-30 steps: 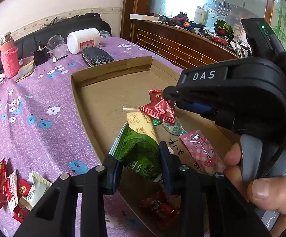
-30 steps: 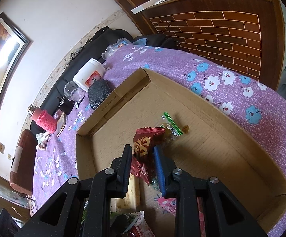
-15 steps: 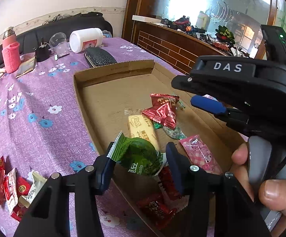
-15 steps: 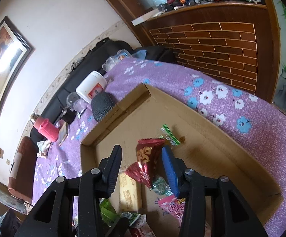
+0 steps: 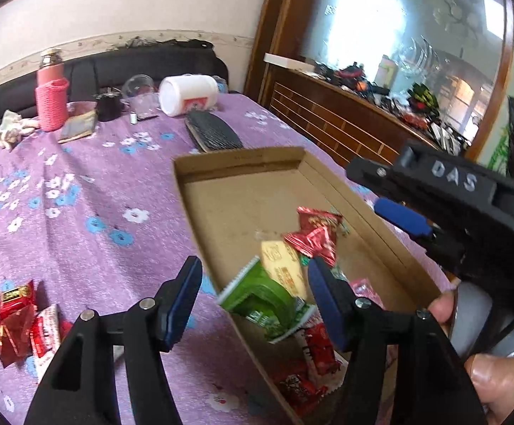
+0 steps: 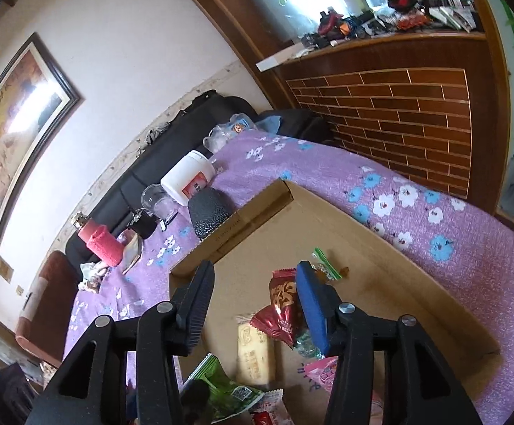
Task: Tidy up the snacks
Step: 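Withdraw both grippers from the tray back toward the snack pile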
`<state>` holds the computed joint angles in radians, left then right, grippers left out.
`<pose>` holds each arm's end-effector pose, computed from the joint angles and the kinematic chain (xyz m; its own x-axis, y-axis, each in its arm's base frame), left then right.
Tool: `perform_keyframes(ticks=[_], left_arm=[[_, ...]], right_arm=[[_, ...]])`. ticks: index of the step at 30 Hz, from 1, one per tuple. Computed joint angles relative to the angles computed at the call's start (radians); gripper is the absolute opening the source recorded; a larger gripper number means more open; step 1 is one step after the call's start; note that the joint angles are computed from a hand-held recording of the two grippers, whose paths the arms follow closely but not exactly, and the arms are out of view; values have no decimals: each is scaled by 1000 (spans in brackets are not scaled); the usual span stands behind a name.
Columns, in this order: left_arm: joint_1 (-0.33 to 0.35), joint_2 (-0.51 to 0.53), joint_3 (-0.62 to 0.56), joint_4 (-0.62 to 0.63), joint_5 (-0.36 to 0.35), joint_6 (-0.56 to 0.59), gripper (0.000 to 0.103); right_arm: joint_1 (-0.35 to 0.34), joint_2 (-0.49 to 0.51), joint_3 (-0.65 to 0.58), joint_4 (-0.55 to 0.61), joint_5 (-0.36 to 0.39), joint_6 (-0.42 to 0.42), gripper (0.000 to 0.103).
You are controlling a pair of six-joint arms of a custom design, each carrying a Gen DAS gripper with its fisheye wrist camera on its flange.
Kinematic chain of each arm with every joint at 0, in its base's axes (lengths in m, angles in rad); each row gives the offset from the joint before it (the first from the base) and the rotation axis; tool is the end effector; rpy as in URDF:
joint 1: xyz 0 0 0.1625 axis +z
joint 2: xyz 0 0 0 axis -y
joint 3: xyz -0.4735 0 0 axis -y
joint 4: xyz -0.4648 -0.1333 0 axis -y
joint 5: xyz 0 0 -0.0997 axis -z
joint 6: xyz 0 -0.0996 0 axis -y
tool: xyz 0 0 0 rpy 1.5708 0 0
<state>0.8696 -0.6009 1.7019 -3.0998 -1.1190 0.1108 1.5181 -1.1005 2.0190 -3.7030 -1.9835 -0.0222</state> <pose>-0.3351 -0.6710 -0.0244 -0.7345 0.5161 -0.4407 0.6723 0.6420 -0.3686 0.0607 -0.6211 0.2767 -0.8952 0.4157 0.1610 -0.0015 0.3584 -0.9336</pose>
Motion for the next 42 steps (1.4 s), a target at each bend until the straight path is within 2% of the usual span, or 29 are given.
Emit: perform_keyframes(ticks=[6,19,26,36,39,42], left_arm=[[1,-8,-9,7,36,-34,63],[-8,-47,-8,107,64,-113,64],[1,-107,31,161,133,-159,64],[63,-248,133,113,212,-143,64],[103,-275,139,84,245,-161,64],[156,-303,128,110,235,-235,64]], right_arm=[[8,10,-8,5,-6,-21,52],[29,36,-18,-17,-17,-107,52],[40,48,-21,-17,-5,-150,53],[66,73,-16,35,86,-254,53],[69,76,-11,109,157,-284,53],[68,79,-14,219,230,-300,53]])
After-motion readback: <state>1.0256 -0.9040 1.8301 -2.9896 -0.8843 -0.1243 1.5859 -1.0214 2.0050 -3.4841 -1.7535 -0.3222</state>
